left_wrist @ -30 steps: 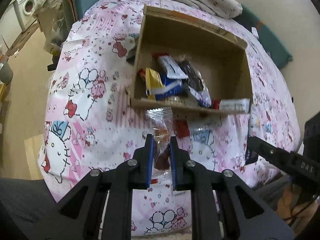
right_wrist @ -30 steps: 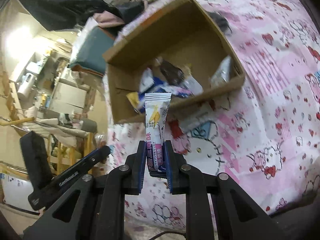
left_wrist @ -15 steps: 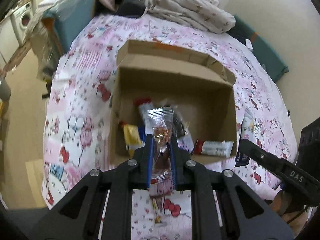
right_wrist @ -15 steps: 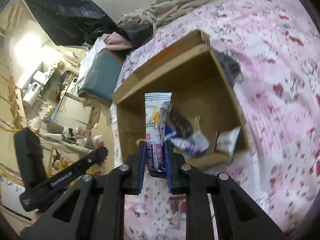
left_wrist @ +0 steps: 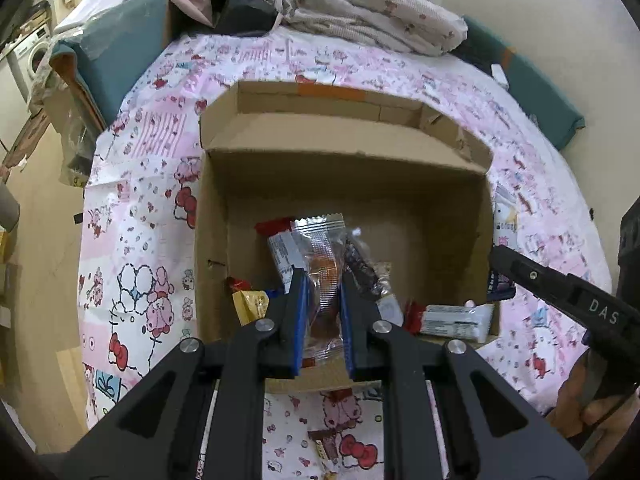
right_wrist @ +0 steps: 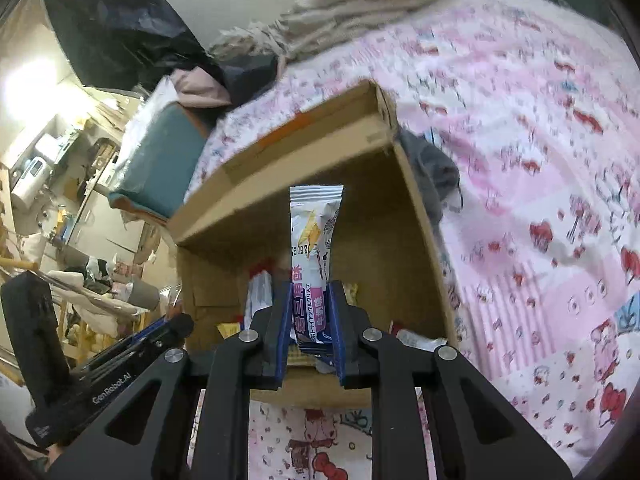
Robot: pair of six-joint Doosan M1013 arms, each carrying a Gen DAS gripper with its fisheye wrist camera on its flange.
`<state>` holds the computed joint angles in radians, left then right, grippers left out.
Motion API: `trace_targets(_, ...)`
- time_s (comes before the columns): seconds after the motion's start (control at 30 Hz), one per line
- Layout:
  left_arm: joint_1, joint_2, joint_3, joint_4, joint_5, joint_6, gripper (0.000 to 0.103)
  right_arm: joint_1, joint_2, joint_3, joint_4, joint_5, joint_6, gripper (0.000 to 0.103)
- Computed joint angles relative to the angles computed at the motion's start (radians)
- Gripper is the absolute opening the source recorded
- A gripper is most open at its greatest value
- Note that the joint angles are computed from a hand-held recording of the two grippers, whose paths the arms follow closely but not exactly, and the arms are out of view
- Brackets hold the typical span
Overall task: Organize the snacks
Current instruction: 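Grasp the clear brown candy bag with the left tool while the right tool carries its stick over the box, then open both tools and drop the candies into the box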
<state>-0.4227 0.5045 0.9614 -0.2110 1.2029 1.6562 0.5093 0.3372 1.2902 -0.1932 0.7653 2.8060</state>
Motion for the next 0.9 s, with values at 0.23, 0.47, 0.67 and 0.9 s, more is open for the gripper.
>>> trace_targets(0.23, -0.009, 0.020, 0.002, 0.045, 0.003, 0.006, 0.013, -0.004, 0.022, -0.005, 0.028, 0.016, -0.033, 0.019)
trace_targets(0.47, -0.019, 0.026, 0.010, 0.084, -0.022, 0.011, 0.013, -0.014, 0.046, -0.016, 0.098, 0.012, -0.110, 0.019)
trace_targets(0.67, -0.028, 0.026, 0.020, 0.126, -0.033, 0.019, 0.013, -0.013, 0.060, -0.039, 0.117, 0.040, -0.141, 0.019)
trace_targets(0.9, -0.024, 0.031, 0.015, 0.107, -0.020, 0.017, 0.014, -0.014, 0.061, -0.043, 0.135, 0.040, -0.148, 0.020)
